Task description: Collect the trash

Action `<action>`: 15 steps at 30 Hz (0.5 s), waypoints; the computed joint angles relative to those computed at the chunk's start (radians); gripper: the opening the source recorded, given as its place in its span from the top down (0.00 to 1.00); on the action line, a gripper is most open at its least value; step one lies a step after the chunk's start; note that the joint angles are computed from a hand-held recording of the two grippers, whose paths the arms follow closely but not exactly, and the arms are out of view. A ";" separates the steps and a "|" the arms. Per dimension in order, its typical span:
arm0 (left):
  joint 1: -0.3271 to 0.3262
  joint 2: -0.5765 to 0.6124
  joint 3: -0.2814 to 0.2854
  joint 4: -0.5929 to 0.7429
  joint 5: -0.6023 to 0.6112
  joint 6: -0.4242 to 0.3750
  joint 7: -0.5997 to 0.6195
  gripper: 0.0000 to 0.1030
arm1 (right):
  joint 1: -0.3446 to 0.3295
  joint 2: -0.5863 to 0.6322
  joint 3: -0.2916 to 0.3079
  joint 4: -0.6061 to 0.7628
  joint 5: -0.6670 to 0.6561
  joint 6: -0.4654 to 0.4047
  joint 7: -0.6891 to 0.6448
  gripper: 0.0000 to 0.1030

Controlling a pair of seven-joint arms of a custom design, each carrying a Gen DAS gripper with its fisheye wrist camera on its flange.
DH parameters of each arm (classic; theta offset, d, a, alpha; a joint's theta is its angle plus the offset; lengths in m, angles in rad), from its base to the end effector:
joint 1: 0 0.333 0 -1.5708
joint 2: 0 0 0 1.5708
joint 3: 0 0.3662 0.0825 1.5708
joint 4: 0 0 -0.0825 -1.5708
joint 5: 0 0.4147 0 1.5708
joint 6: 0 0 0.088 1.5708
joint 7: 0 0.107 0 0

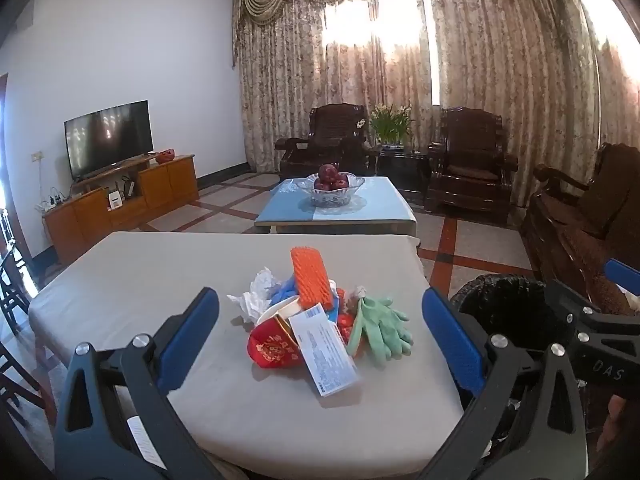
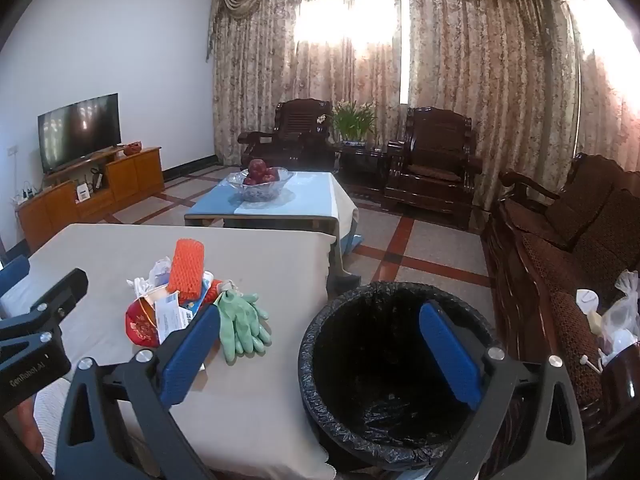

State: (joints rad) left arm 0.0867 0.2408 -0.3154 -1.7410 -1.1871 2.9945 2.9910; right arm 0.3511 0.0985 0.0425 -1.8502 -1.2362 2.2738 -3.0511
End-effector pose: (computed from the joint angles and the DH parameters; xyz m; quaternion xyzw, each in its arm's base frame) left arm 0.6988 -0.0713 0.5584 -0.4319 0.7249 -0.4345 0.3148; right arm 0.6167 0.2297 0.5551 -0.4159 0.7511 -0.4490 0.2473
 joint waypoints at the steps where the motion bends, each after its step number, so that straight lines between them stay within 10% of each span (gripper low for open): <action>1: 0.011 -0.002 -0.015 0.001 -0.034 0.006 0.030 0.05 | 0.000 0.000 0.000 0.000 0.000 0.002 0.001 0.06; 15: 0.010 0.017 -0.011 0.026 -0.071 0.006 0.046 0.05 | 0.001 0.001 0.000 0.001 -0.002 -0.001 -0.003 0.06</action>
State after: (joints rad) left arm 0.0965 0.2580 -0.3263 -1.7149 -1.2584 3.0008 3.0372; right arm 0.3522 0.0993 0.0422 -1.8493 -1.2378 2.2726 -3.0539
